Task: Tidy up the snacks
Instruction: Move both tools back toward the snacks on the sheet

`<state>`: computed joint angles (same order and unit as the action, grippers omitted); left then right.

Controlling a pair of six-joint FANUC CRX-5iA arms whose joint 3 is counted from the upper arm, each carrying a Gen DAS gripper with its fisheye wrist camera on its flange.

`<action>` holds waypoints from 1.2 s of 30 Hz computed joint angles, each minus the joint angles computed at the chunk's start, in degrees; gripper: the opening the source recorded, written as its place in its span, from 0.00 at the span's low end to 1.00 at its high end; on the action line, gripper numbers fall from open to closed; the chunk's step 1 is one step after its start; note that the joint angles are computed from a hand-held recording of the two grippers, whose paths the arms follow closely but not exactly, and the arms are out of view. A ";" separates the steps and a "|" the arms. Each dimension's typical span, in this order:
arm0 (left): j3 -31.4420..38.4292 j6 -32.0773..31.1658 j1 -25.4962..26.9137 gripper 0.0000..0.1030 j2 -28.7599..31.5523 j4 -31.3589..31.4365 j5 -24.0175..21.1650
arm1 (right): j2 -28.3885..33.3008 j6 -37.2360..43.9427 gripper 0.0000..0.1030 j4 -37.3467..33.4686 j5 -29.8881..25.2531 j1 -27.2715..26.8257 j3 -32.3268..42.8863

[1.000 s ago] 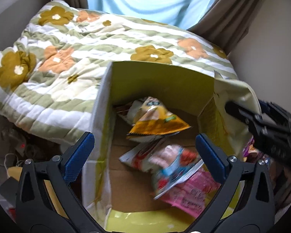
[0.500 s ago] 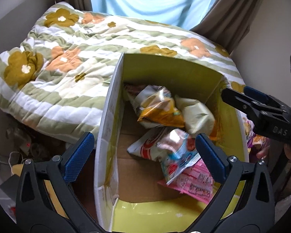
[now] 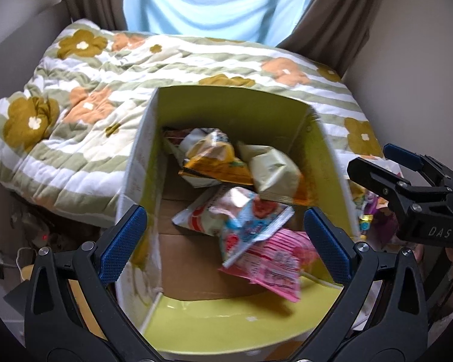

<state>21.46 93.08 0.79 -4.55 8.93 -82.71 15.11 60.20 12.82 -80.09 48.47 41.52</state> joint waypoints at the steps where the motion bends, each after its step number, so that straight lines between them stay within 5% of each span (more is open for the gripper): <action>1: 0.39 0.57 -1.10 1.00 -0.11 -0.42 0.01 | -0.75 0.17 1.00 0.24 -0.19 -0.08 -0.64; 10: 5.37 10.04 -14.40 1.00 0.39 -7.60 -0.08 | -13.57 1.44 1.00 2.61 1.66 -1.79 -12.89; 21: 13.11 30.79 -37.64 1.00 6.89 -19.60 -4.37 | -30.42 7.07 1.00 2.02 -0.95 -5.63 -28.00; 36: 5.48 42.92 -43.81 1.00 11.90 -13.21 -3.70 | -46.29 8.18 1.00 -2.79 -2.29 -8.16 -48.86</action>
